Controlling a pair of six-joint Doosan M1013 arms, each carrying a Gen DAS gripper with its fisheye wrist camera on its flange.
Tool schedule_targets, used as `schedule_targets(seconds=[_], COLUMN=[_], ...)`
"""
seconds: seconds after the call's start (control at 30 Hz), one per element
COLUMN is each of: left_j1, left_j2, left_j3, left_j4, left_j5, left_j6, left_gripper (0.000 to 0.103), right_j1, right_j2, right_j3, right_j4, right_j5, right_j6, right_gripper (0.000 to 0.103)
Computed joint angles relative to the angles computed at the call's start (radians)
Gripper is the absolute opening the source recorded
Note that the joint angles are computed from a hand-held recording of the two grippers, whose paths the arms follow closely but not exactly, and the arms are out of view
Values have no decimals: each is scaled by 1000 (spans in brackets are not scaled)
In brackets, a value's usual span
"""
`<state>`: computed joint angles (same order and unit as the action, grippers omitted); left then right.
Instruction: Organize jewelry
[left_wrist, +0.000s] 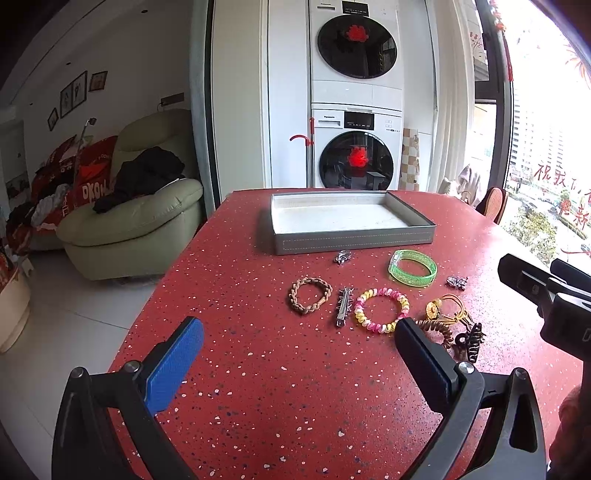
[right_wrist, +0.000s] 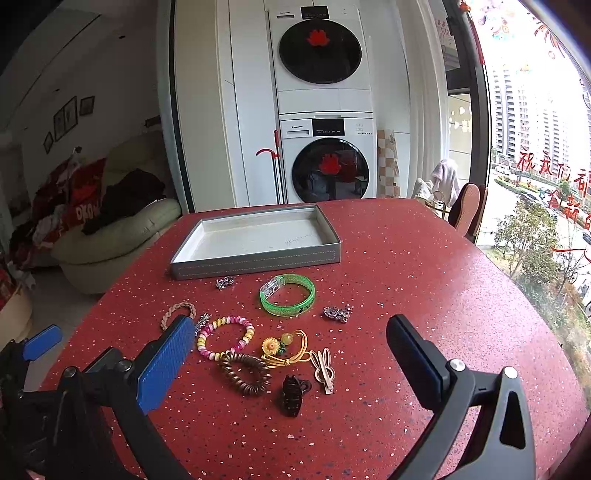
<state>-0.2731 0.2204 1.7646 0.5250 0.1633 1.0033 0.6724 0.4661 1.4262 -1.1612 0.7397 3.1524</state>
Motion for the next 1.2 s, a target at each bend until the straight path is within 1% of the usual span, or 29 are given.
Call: schedule_targets(seconds=[0.1, 0.17, 0.5, 0.6, 0.7, 0.93, 1.2], left_j1=[0, 0, 1, 0, 0, -2, -2], left_j2=[-3, -4, -5, -6, -6, -7, -8], left_j3=[6, 9, 10, 13, 12, 13, 14], left_j4=[70, 94, 98, 146, 140, 185, 184], left_j5=[-14, -19, -22, -26, -23, -19, -19], left_j6=[-70, -93, -96, -144, -134, -178, -177], left_gripper=[103, 103, 103, 103, 103, 103, 103], right_j1=[-1, 0, 0, 0, 1, 3, 4], right_j2=[1, 1, -6, -7, -9, -11, -10], right_j3=[-2, -1, 10, 10, 12, 14, 13], right_j4=[0, -1, -32, -34, -43, -54, -60], right_j5=[0, 2, 14, 22, 26, 23, 19], right_j6=[-1, -1, 28, 33, 46, 49, 47], right_gripper=[103, 103, 103, 103, 103, 103, 103])
